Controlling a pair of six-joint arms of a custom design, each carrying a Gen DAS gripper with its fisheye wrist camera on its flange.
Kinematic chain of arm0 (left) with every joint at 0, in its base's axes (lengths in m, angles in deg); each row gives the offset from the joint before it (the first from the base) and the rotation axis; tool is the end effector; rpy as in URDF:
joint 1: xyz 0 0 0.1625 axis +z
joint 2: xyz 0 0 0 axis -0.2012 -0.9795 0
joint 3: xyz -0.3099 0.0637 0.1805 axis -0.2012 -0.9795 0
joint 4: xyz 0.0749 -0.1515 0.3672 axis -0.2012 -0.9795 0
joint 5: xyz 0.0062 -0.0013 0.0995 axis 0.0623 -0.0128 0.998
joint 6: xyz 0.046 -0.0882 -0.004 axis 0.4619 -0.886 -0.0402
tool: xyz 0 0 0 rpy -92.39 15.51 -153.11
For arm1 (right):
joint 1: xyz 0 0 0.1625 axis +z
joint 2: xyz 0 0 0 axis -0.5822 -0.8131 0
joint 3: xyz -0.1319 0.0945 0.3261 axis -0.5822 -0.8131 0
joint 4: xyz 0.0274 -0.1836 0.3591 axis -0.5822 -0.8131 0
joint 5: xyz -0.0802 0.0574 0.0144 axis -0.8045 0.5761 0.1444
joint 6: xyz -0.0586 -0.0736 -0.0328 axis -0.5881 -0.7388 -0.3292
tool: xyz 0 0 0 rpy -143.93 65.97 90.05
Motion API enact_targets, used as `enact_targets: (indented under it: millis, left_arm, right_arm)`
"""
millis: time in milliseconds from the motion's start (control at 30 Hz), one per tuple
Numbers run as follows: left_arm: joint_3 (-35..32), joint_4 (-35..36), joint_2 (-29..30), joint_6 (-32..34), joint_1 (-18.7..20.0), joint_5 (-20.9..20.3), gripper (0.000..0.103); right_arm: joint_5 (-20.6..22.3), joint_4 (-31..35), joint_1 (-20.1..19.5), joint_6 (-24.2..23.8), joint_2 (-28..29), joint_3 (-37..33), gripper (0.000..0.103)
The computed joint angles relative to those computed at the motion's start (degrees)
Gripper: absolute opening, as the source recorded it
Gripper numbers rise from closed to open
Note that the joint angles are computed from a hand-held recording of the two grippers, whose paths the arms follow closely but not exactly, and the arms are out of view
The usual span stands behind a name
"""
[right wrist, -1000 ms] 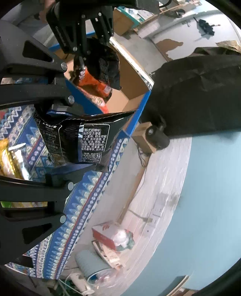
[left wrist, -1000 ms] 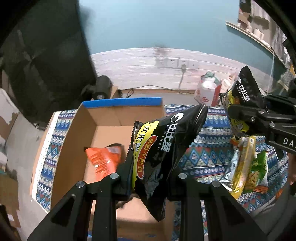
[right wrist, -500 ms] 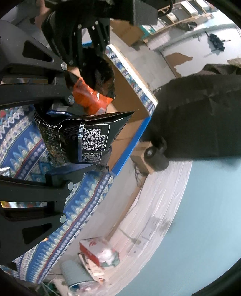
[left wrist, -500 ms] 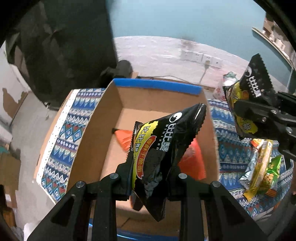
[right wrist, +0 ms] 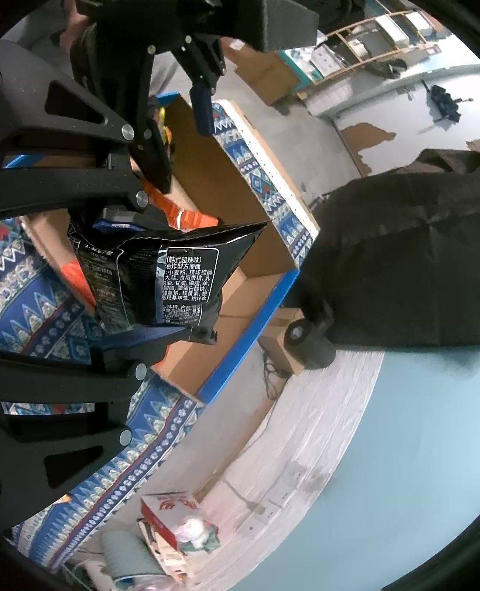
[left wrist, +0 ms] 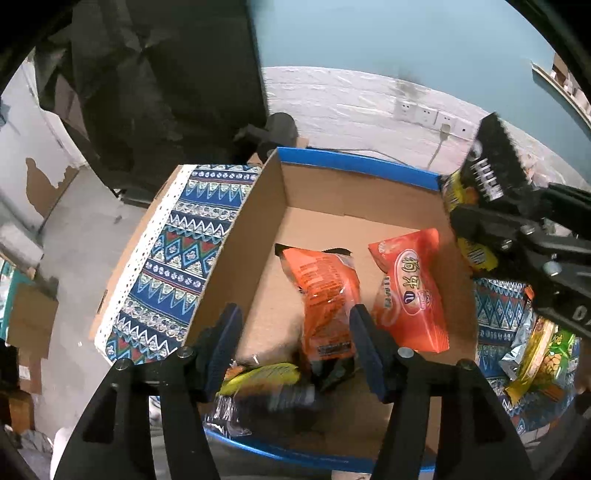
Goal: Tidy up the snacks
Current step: 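Open both grippers to drop the black bags into the box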
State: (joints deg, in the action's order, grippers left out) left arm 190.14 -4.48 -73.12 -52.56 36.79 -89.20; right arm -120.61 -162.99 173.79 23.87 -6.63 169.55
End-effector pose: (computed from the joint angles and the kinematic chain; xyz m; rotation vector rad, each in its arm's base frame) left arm -0.2446 -0.3331 0.3389 0.7792 2.2927 -0.4080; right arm 0.3811 -0.2645 0.1510 0.5417 -2.3173 0.7517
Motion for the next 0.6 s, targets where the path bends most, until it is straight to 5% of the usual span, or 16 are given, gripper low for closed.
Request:
enact_targets:
  millis: [400,533,600]
  left_arm:
    - [-0.56,1.48,-0.72,-0.71,-0.76,0.56,0.062]
    - [-0.77,1.26,-0.67,-0.65,-1.06,0.54,0.062]
    - [-0.82,1.19,-0.59,-0.83,-1.21,0.59,0.063]
  right_arm:
    - [2.54,0.87,-1.98,-1.13,3.77,-1.92,0.041]
    - [3.0,0.37,-2.03,-0.49,3.38,-1.8,0.061]
    - [2.85,-0.25,-1.68,-0.16,2.64,-1.32,0.063]
